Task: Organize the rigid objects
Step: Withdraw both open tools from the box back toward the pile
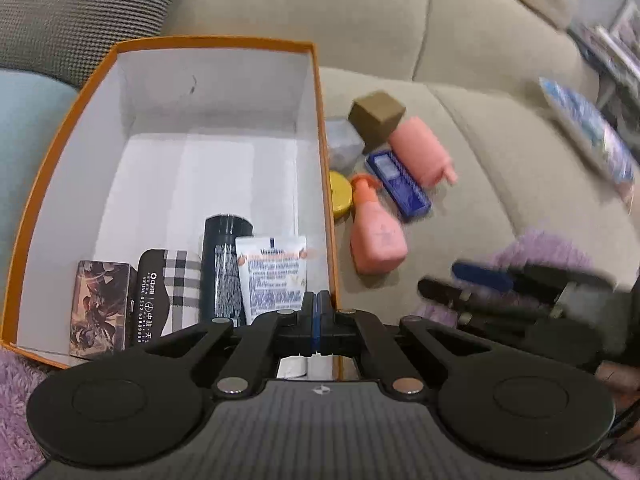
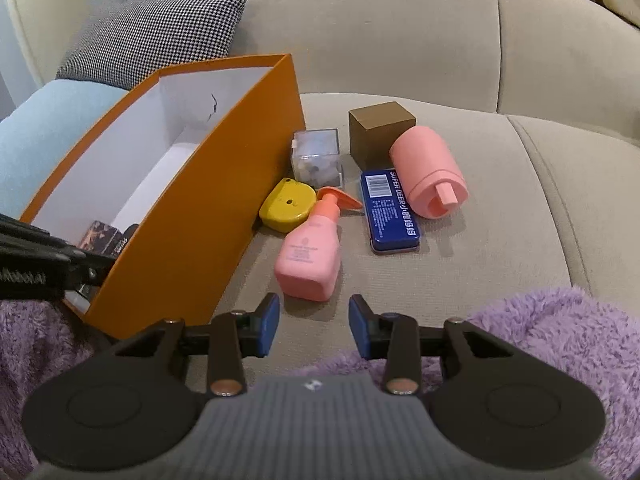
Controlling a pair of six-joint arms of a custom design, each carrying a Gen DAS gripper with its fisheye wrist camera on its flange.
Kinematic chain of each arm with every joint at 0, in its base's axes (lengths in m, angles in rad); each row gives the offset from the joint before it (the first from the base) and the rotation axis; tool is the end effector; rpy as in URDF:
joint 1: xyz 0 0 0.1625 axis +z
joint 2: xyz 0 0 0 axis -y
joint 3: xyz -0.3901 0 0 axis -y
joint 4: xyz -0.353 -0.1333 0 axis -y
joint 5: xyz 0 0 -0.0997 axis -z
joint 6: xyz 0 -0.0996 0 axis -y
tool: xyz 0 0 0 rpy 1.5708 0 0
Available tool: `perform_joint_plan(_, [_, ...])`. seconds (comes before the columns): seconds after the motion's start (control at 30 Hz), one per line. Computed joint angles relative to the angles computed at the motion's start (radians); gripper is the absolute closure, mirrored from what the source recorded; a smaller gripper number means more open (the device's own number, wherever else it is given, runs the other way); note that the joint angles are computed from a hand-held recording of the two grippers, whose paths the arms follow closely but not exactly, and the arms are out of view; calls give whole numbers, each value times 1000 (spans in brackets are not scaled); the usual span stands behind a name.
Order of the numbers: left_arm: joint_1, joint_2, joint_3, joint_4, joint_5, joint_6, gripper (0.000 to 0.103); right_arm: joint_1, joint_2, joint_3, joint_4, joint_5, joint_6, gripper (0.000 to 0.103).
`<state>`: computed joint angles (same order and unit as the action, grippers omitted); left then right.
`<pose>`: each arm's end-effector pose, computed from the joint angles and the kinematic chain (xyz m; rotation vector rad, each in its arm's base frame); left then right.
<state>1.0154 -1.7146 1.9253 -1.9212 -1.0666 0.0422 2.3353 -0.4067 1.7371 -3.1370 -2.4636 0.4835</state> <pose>-0.0568 -0.4357 0.4023 0.7391 2.5628 -0.3548 0.4236 -0.3612 -0.0635 0.2009 -2.3899 0.8998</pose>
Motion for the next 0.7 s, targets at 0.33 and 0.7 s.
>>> perform_joint_plan(0.33, [-43, -9, -26, 64, -24, -37, 78, -14, -8, 24, -41, 33, 24, 63])
perform_joint_plan(0.7, [-40, 20, -1, 57, 19, -31, 99, -30, -18, 15, 10, 40, 77, 63])
